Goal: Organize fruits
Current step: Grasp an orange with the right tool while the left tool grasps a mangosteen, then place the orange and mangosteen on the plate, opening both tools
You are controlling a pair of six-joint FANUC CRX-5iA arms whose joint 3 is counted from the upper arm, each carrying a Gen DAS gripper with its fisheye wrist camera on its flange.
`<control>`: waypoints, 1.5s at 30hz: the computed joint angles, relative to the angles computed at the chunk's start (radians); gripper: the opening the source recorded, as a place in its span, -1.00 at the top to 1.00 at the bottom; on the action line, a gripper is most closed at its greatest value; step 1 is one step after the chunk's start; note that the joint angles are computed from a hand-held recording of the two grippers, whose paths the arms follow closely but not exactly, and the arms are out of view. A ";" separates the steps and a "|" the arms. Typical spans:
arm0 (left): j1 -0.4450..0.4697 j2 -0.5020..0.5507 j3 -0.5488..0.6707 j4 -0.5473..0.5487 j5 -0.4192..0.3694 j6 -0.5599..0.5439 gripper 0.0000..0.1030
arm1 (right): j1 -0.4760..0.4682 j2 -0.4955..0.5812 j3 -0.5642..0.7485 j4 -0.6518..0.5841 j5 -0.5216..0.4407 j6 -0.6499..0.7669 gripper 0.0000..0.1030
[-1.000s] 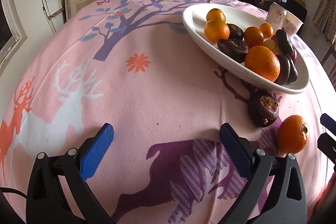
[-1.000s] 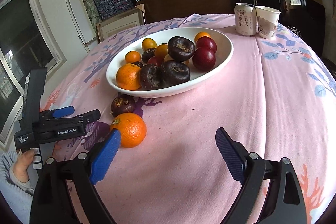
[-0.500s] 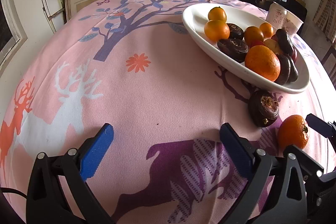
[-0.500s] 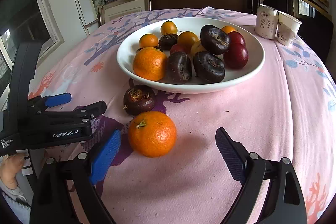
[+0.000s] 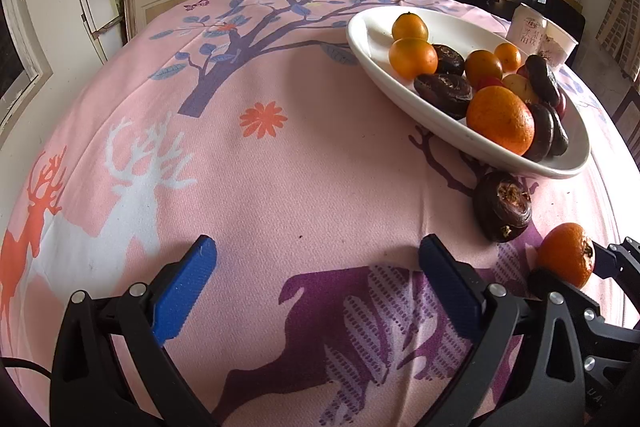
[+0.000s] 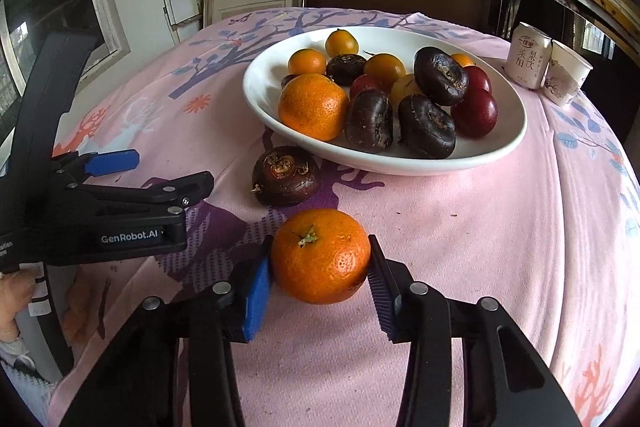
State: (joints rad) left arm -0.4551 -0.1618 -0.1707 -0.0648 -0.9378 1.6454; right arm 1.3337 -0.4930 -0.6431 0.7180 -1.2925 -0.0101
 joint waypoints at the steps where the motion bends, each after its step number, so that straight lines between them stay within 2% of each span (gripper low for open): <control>1: 0.000 0.000 0.000 0.000 0.000 0.000 -0.92 | 0.007 -0.017 -0.009 0.001 -0.007 -0.010 0.13; 5: -0.001 0.000 0.001 -0.002 -0.001 0.002 -0.92 | 0.056 -0.099 -0.052 0.006 -0.124 -0.111 0.13; 7: -0.003 -0.004 -0.001 0.001 -0.002 -0.004 -0.92 | 0.059 -0.161 -0.084 -0.001 -0.135 -0.162 0.12; 10: 0.005 -0.030 -0.046 0.087 0.029 -0.106 -0.92 | 0.051 -0.170 -0.090 -0.002 -0.138 -0.170 0.12; 13: -0.009 -0.079 -0.121 0.202 0.136 -0.245 -0.92 | 0.051 -0.161 -0.085 -0.004 -0.145 -0.160 0.12; 14: -0.028 -0.080 -0.121 0.194 0.165 -0.251 -0.92 | 0.048 -0.164 -0.086 -0.004 -0.141 -0.160 0.12; 15: -0.059 -0.066 -0.093 0.134 0.170 -0.204 -0.92 | 0.050 -0.164 -0.087 -0.005 -0.142 -0.162 0.12; 16: -0.085 -0.046 -0.062 0.082 0.163 -0.163 -0.92 | 0.050 -0.161 -0.086 -0.005 -0.144 -0.161 0.12; 20: -0.124 0.042 0.018 0.057 0.101 -0.149 -0.91 | 0.049 -0.160 -0.084 -0.007 -0.142 -0.160 0.11; 22: -0.121 0.060 0.023 0.098 0.099 -0.184 -0.73 | 0.051 -0.157 -0.083 -0.008 -0.144 -0.160 0.11; 24: -0.118 0.081 0.031 0.138 0.094 -0.212 -0.15 | 0.050 -0.151 -0.080 -0.008 -0.147 -0.155 0.11; 25: -0.128 0.086 0.040 0.121 0.095 -0.198 -0.16 | 0.049 -0.151 -0.080 -0.009 -0.147 -0.154 0.11; 29: -0.128 0.076 0.017 0.158 0.114 -0.246 0.19 | 0.050 -0.154 -0.082 -0.008 -0.145 -0.156 0.11; 37: -0.071 -0.035 -0.125 0.304 0.129 -0.338 0.20 | 0.069 -0.167 -0.086 -0.006 -0.153 -0.173 0.12; 42: -0.051 -0.119 -0.200 0.377 0.132 -0.400 0.20 | 0.248 -0.245 -0.126 0.015 -0.230 -0.287 0.12; 45: -0.052 -0.126 -0.180 0.375 0.139 -0.406 0.20 | 0.341 -0.285 -0.146 0.070 -0.286 -0.352 0.12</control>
State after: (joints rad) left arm -0.5067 -0.2882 -0.3507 0.3105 -0.7983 1.2398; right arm 1.6747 -0.7781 -0.7893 0.7878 -1.5784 -0.3625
